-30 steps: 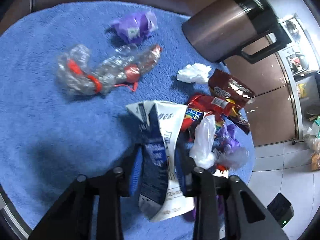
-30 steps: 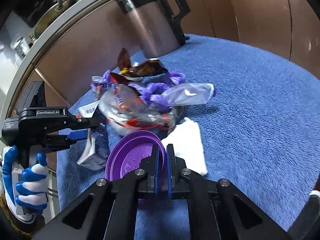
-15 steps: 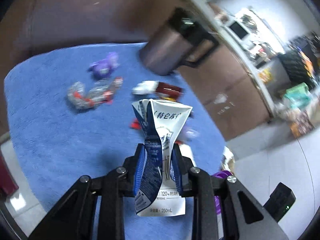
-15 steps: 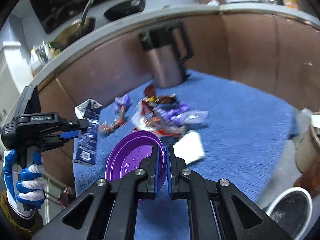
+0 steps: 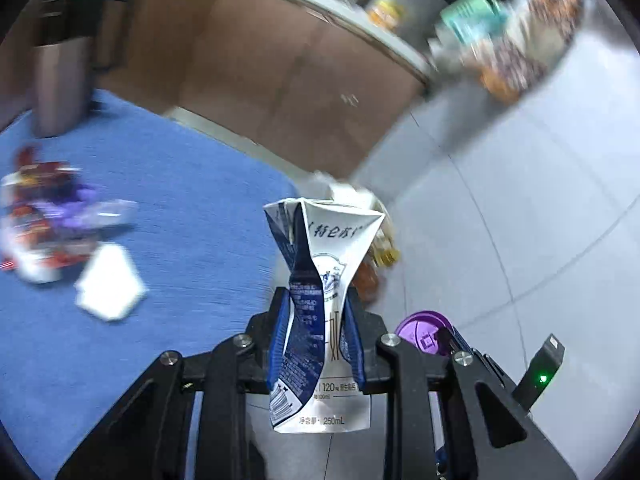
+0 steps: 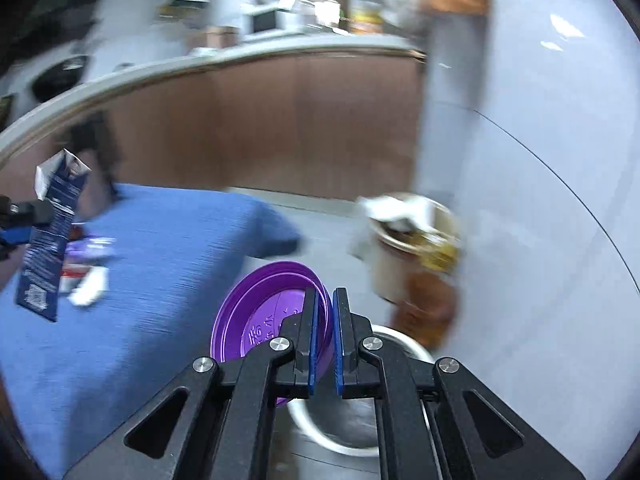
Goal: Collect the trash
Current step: 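Carry lid and carton to the bin and open both tools to drop them, then move both tools back over the table toward the wrappers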
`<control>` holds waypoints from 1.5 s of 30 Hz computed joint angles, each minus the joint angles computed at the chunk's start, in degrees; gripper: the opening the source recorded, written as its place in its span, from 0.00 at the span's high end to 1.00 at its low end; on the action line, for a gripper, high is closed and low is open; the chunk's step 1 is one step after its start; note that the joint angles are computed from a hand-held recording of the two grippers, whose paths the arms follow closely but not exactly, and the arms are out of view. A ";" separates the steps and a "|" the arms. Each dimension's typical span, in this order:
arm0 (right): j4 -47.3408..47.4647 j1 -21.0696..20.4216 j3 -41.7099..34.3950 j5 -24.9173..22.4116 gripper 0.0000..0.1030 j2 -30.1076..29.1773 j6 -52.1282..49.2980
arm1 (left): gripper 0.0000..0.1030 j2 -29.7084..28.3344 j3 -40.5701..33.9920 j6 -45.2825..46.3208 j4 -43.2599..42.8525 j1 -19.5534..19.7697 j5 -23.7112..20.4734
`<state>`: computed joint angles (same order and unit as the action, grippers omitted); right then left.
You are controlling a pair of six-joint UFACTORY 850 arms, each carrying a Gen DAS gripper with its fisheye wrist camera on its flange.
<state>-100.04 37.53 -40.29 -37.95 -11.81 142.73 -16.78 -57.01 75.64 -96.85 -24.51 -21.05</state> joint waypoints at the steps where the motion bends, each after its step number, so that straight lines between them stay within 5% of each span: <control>1: 0.93 -1.38 0.72 -0.12 0.93 -0.30 0.08 | 0.75 -2.07 -2.03 -2.20 2.35 -1.60 0.28; 11: -2.67 -9.89 2.79 3.57 0.93 -6.41 6.32 | 0.74 -19.53 -20.89 -28.29 29.69 -11.65 2.73; 14: -7.45 -12.08 2.59 5.33 0.91 -8.34 11.01 | 0.72 -21.95 -23.42 -29.55 32.18 -12.57 3.50; 17: -10.83 -13.46 2.04 7.02 0.87 -9.88 13.47 | 0.54 -23.51 -25.18 -32.13 33.66 -13.11 2.63; 20: -14.75 -14.35 1.95 7.95 0.71 -10.86 17.66 | 0.53 -23.84 -25.23 -29.81 31.64 -12.72 1.67; 22: -17.00 -14.30 2.44 8.00 0.71 -10.54 20.38 | 0.53 -23.54 -24.87 -28.24 30.49 -12.53 1.55; 28: -17.49 -12.53 3.46 6.53 0.69 -7.57 21.67 | 0.53 -18.39 -19.35 -13.05 17.27 -12.30 4.88; 36: -11.97 -7.18 4.14 1.50 0.65 -0.92 16.02 | 0.46 -7.10 -8.27 22.82 -16.91 -10.33 8.30; 45: -7.95 1.73 2.10 -3.01 0.62 5.74 8.03 | 0.44 7.91 6.42 51.66 -45.34 -5.37 5.36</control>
<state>-107.99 39.26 -38.19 -40.96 -6.07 150.77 -8.87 -50.59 127.31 -142.19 -29.88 -15.69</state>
